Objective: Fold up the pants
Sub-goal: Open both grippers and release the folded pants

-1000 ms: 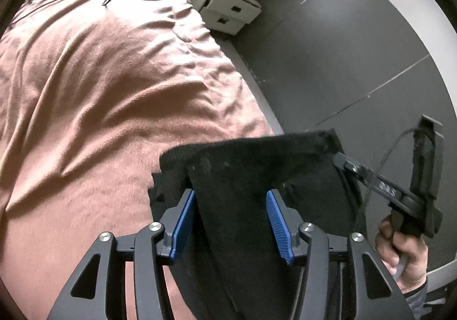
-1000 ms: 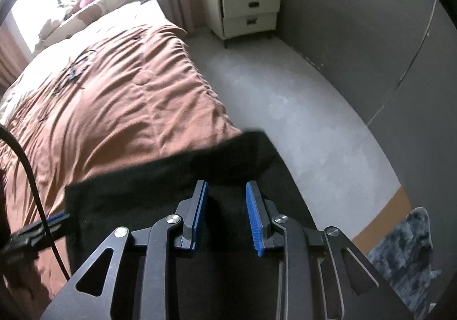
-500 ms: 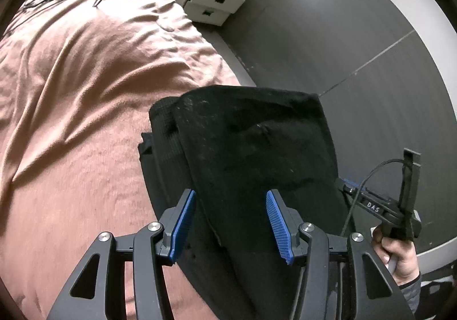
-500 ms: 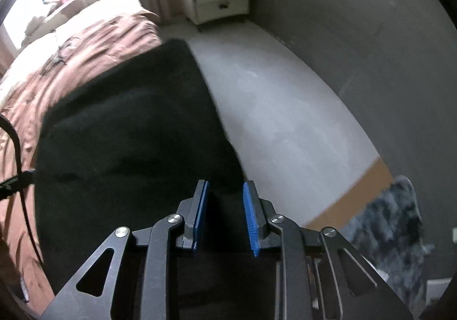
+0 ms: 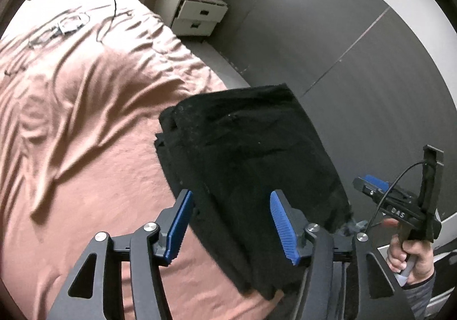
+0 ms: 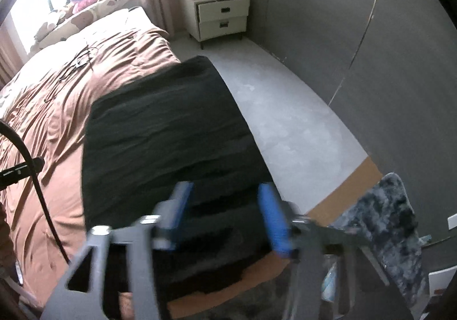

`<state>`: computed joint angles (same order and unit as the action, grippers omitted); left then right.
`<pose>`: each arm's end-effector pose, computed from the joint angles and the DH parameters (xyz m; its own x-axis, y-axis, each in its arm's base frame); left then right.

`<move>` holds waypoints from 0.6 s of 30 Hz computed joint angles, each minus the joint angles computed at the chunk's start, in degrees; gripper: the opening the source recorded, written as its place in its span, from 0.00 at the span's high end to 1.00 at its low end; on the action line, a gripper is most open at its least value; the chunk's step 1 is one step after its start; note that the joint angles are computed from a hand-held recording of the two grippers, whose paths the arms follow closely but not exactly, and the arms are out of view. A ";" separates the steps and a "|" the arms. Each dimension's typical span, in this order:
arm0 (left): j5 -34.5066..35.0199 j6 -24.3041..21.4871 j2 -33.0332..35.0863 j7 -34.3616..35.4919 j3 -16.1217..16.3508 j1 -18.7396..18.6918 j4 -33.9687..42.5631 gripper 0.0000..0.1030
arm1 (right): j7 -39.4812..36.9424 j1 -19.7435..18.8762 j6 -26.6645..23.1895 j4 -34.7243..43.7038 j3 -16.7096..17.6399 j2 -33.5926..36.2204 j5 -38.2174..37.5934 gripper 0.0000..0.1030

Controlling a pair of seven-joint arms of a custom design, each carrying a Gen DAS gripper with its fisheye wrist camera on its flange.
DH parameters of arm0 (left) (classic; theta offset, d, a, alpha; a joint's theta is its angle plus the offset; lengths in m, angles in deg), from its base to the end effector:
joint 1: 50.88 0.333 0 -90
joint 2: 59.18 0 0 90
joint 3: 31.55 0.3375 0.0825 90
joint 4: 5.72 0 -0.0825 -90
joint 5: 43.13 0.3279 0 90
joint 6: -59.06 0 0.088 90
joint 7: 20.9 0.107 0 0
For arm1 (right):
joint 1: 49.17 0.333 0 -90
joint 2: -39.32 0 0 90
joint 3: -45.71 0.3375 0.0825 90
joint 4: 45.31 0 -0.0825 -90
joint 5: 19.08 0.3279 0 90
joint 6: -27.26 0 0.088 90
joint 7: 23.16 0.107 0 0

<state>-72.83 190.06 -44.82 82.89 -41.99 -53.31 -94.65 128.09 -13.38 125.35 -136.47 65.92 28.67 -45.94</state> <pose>0.6141 -0.1363 0.5963 -0.2911 -0.8605 0.4181 -0.8734 0.0608 -0.4831 0.2655 0.3608 0.7468 -0.0918 -0.9958 0.0035 -0.8175 0.0734 -0.5712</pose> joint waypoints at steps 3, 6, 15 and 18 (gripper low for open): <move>-2.33 0.07 -4.31 3.42 -0.08 1.10 -2.70 0.23 | 2.46 1.15 -2.63 2.89 2.31 0.07 -1.28 0.31; -3.55 1.40 -9.33 6.49 0.70 1.29 -6.03 0.00 | 4.36 2.40 -5.46 5.27 4.44 0.14 -3.20 0.20; -5.44 -1.40 -20.82 11.95 4.59 1.32 -11.62 0.00 | 11.50 9.51 -17.48 16.74 11.29 4.67 -10.52 0.05; -5.88 -2.54 -24.79 13.42 6.09 1.40 -13.86 0.00 | 13.22 13.49 -22.36 22.12 13.01 7.81 -14.87 0.00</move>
<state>-78.71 187.52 -69.60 96.31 -35.90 -51.91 -108.51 141.31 0.12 102.99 -114.35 78.92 36.47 -60.81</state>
